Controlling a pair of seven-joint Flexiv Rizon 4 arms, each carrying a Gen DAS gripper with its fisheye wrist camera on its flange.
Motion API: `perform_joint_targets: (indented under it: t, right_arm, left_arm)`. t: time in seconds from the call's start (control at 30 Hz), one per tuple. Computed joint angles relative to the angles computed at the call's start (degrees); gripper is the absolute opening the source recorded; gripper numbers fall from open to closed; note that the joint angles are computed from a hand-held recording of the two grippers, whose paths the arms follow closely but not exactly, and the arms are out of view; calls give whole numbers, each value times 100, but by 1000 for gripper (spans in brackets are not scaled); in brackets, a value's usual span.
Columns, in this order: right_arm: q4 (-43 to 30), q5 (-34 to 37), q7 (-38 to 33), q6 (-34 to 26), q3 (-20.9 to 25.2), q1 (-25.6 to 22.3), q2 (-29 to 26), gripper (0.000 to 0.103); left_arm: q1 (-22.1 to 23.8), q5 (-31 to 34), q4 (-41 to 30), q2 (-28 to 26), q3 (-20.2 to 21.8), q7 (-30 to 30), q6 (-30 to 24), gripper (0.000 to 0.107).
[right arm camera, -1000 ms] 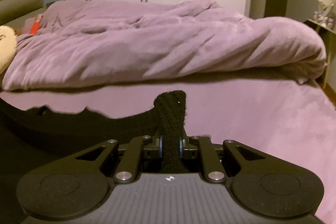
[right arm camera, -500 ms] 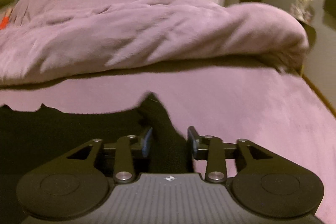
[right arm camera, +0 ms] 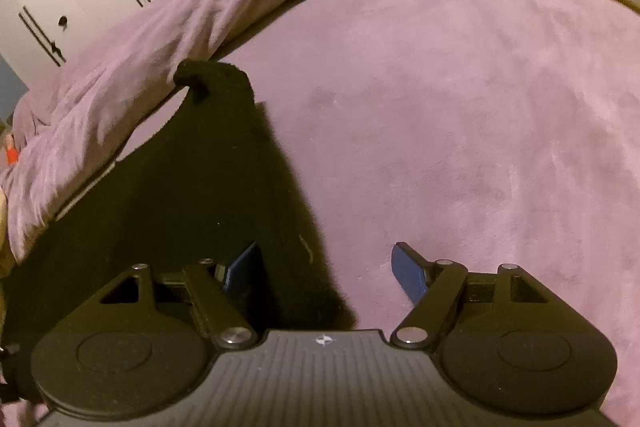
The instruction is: Fold small clothes
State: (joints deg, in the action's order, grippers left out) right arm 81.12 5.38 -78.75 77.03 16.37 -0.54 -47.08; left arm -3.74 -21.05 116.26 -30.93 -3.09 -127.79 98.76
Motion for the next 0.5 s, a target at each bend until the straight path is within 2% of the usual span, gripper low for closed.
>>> perform_joint_targets:
  t: [0.03, 0.1, 0.2, 0.3, 0.4, 0.5]
  right_arm:
    - [-85, 57, -110, -140, 206, -138, -27, 74]
    - [-232, 277, -382, -485, 598, -397, -61, 74]
    - [-186, 579, -523, -622, 633, -372, 5, 74]
    - [-222, 891, -553, -472, 626, -315, -36, 74]
    - [-285, 1168, -501, -392, 694, -331, -79, 73]
    - [-231, 1292, -400, -338, 633, -295, -25, 67]
  left_arm:
    - [118, -33, 25, -21, -176, -76, 132, 85]
    - [95, -102, 6, -58, -203, -214, 182, 85]
    - [-25, -163, 57, -42, -163, -406, 268, 85]
    - [-557, -267, -59, -28, 383, -498, 4, 85]
    - [-1225, -217, -274, -58, 1150, -624, -503, 85]
    - [-1559, 11, -477, -105, 1595, -908, -952, 85]
